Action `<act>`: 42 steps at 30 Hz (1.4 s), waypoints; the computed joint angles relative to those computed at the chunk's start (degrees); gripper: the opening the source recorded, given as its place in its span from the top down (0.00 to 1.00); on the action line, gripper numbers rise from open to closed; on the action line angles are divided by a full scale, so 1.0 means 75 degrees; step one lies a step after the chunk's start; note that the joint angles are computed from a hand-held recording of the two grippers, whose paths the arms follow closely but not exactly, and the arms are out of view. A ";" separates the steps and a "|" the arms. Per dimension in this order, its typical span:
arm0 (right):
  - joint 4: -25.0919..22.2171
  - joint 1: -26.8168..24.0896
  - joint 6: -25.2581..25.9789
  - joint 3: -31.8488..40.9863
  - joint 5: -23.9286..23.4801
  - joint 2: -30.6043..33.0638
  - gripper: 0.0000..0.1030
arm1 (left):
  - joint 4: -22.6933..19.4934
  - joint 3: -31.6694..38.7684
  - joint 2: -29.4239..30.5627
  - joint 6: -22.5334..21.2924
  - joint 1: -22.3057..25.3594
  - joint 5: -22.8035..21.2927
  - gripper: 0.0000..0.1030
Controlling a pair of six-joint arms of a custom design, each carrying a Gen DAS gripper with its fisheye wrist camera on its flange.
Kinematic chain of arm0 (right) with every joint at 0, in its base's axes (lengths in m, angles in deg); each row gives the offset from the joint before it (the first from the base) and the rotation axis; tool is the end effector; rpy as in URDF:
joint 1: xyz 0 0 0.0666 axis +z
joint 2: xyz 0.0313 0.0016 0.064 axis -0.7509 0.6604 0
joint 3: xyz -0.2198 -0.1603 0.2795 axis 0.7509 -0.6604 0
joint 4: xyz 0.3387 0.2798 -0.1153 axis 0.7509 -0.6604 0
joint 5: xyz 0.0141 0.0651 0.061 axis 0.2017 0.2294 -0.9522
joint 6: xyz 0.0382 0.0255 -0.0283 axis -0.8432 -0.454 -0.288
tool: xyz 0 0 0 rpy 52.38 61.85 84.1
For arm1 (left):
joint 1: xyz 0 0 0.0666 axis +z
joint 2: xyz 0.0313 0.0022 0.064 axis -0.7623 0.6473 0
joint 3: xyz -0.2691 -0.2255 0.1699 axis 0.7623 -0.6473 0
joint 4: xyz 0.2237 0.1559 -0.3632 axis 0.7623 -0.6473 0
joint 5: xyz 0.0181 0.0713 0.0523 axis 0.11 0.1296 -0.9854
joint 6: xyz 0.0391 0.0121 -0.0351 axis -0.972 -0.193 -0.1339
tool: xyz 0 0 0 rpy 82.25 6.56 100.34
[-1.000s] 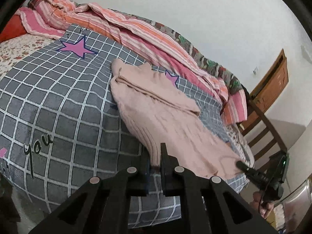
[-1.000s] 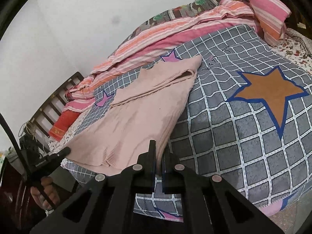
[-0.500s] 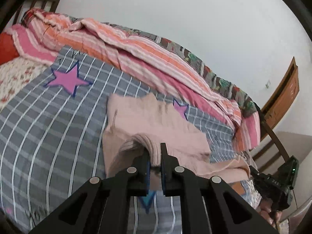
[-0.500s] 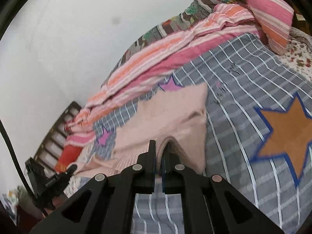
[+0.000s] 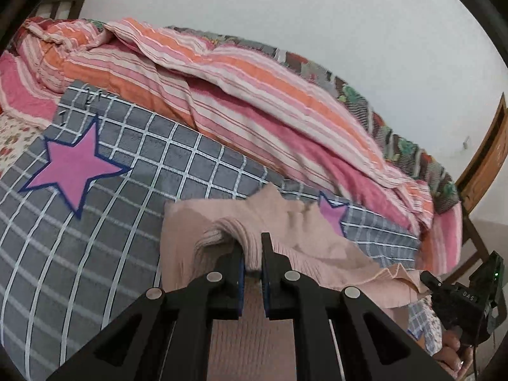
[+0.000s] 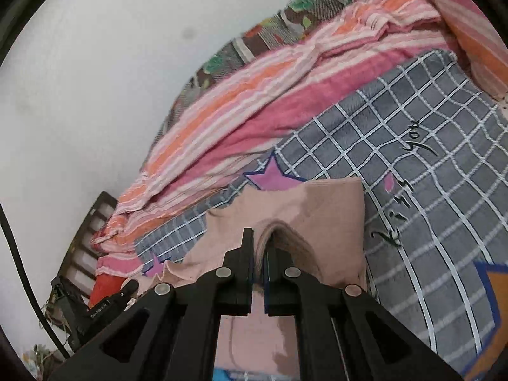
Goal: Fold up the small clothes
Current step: 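Lift the hem with both grippers and fold it toward the collar, then lay the hem onto the collar and open both grippers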
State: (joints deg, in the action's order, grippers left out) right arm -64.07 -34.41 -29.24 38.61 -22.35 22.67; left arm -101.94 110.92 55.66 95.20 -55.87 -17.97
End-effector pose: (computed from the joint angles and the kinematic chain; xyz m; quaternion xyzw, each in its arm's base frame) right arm 0.4143 0.1068 0.4436 0.2259 0.8374 0.2688 0.4189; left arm 0.4972 -0.0669 0.4572 -0.0122 0.8842 -0.2442 0.3980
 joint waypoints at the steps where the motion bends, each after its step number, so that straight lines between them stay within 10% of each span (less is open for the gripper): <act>1: 0.0011 -0.0072 0.0038 0.0106 -0.0076 0.0195 0.96 | -0.0012 0.0118 0.0179 -0.0064 -0.0031 -0.0084 0.91; 9: -0.0170 -0.0289 0.0668 0.1064 -0.0093 0.1613 0.95 | -0.0123 0.1000 0.1442 0.0367 -0.0031 0.0169 0.89; 14: -0.0165 -0.0263 0.0961 0.1040 -0.0010 0.1740 0.63 | 0.0004 0.0898 0.1353 0.0367 0.0007 -0.0220 0.27; 30: -0.1538 0.0566 0.1533 -0.1254 0.0417 -0.1109 0.50 | -0.0536 -0.1980 -0.1502 -0.0592 0.0770 0.0616 0.27; 34: -0.1265 0.0595 0.1047 -0.1678 -0.0375 -0.1244 0.50 | -0.0364 -0.2615 -0.1801 -0.0051 0.0886 0.1413 0.28; 42: -0.0114 0.0412 0.0165 -0.1608 -0.0482 -0.0515 0.50 | 0.0299 -0.2082 -0.0912 0.0487 0.0405 0.1159 0.33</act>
